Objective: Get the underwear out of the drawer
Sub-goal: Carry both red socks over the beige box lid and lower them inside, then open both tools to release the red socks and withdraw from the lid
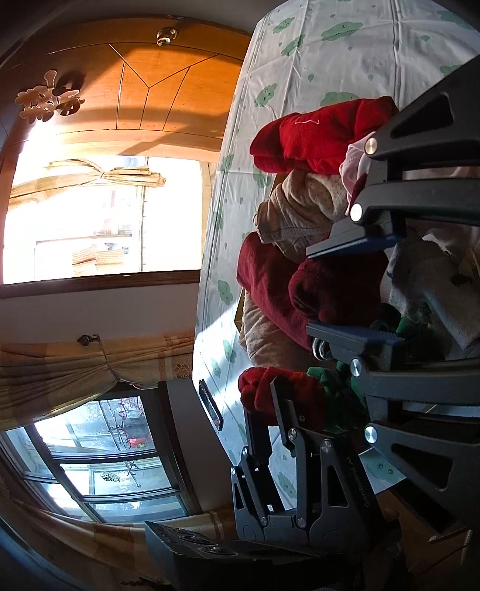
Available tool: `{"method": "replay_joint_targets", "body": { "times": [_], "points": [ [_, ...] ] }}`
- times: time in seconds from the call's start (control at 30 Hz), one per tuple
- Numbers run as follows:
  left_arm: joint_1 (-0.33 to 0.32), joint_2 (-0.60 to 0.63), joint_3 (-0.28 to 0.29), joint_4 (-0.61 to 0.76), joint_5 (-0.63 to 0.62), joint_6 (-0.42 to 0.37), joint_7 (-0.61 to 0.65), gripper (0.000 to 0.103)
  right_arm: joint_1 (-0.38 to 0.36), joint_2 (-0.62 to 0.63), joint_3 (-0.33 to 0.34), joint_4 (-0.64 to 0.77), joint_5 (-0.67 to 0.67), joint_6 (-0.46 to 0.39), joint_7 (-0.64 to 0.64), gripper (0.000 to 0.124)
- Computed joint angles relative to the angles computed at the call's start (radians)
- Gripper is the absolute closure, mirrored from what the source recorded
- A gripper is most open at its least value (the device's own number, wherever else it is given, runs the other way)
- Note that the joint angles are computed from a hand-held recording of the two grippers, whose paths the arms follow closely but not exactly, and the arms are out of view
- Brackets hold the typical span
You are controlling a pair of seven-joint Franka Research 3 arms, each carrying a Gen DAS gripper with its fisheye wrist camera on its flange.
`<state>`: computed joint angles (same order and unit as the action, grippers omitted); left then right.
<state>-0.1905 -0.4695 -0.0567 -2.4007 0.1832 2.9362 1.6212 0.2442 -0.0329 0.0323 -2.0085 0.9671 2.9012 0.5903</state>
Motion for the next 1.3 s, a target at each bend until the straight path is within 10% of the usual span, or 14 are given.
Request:
{"method": "replay_joint_targets", "body": {
  "times": [0.23, 0.8, 1.3],
  "points": [
    [0.014, -0.033, -0.013, -0.031, 0.013, 0.021, -0.014, 0.027, -0.004, -0.007, 0.002, -0.027, -0.005, 0.012, 0.034, 0.059],
    [-0.126, -0.317, 0.091, -0.225, -0.086, 0.0, 0.018, 0.018, 0.08, -0.274, -0.069, -0.261, 0.192, 0.049, -0.055, 0.053],
    [-0.11, -0.611, 0.071, -0.41, -0.067, -0.033, -0.091, 0.004, 0.382, -0.551, -0.168, -0.519, 0.246, 0.35, -0.121, 0.042]
  ]
}}
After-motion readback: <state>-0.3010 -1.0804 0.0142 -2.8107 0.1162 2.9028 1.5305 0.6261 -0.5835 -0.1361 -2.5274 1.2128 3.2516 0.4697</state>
